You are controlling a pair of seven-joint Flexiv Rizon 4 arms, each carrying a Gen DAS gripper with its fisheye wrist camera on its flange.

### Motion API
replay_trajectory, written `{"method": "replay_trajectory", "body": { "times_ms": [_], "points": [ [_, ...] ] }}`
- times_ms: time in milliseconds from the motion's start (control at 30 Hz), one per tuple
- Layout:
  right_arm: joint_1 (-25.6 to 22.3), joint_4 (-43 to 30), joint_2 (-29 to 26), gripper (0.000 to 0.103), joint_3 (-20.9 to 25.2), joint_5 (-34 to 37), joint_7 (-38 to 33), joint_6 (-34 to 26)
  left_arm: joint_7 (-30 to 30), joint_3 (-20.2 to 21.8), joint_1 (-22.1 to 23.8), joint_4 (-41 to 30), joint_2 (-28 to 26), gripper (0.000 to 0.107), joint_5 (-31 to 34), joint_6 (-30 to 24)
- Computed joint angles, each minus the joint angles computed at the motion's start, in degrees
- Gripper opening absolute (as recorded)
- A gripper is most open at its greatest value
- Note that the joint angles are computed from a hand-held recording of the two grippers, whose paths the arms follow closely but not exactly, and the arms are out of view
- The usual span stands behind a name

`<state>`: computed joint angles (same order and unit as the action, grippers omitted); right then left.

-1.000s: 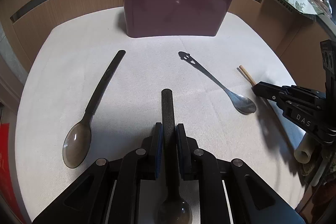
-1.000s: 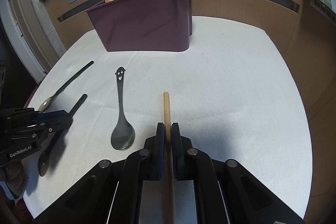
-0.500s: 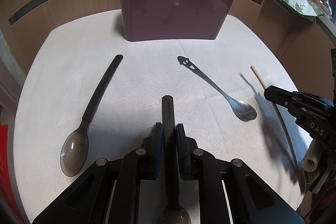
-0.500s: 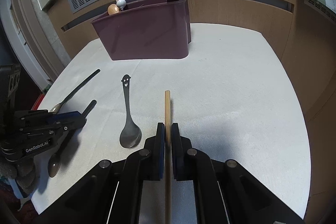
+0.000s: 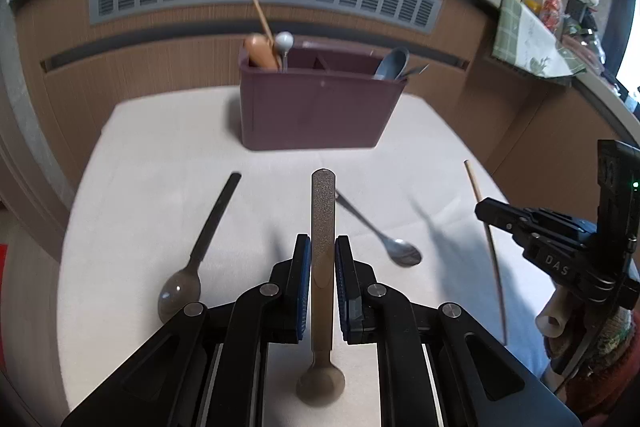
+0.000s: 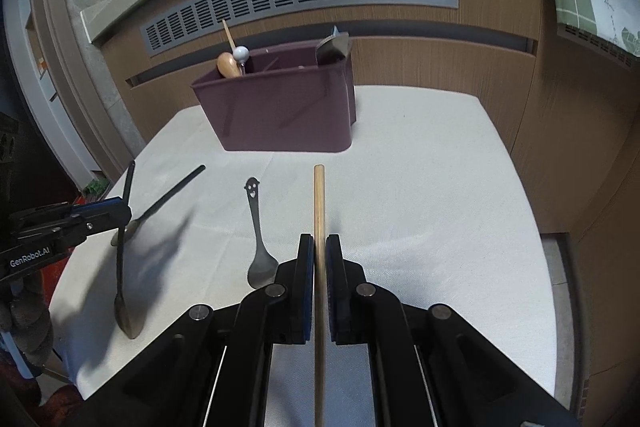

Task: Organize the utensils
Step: 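Lift the brown spoon and chopstick up toward the caddy with both tools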

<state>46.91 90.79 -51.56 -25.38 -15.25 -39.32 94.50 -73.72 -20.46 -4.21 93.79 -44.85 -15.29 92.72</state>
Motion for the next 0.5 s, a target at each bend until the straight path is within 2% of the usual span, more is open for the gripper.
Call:
{"method": "replay_trajectory", "body": {
  "times_ms": [267, 367, 500],
  "points": [
    [5.5, 2.6, 0.9, 0.006, -6.4, 2.1, -0.5, 2.3, -0.6, -3.3, 2.9, 3.4, 2.7, 0.011, 2.6, 5.3],
    [7.0, 3.1, 1.0, 0.006, -8.1, 3.2, -1.0, 2.5, -1.4, -3.7, 3.3, 4.1, 3.4, 0.004, 3.7, 6.5],
    [8.8, 3.7, 1.2, 0.006, -10.0, 4.6, -1.7, 2.8, -2.5, -4.0, 3.8, 4.9, 4.3, 0.004, 5.2, 7.9]
  ]
}}
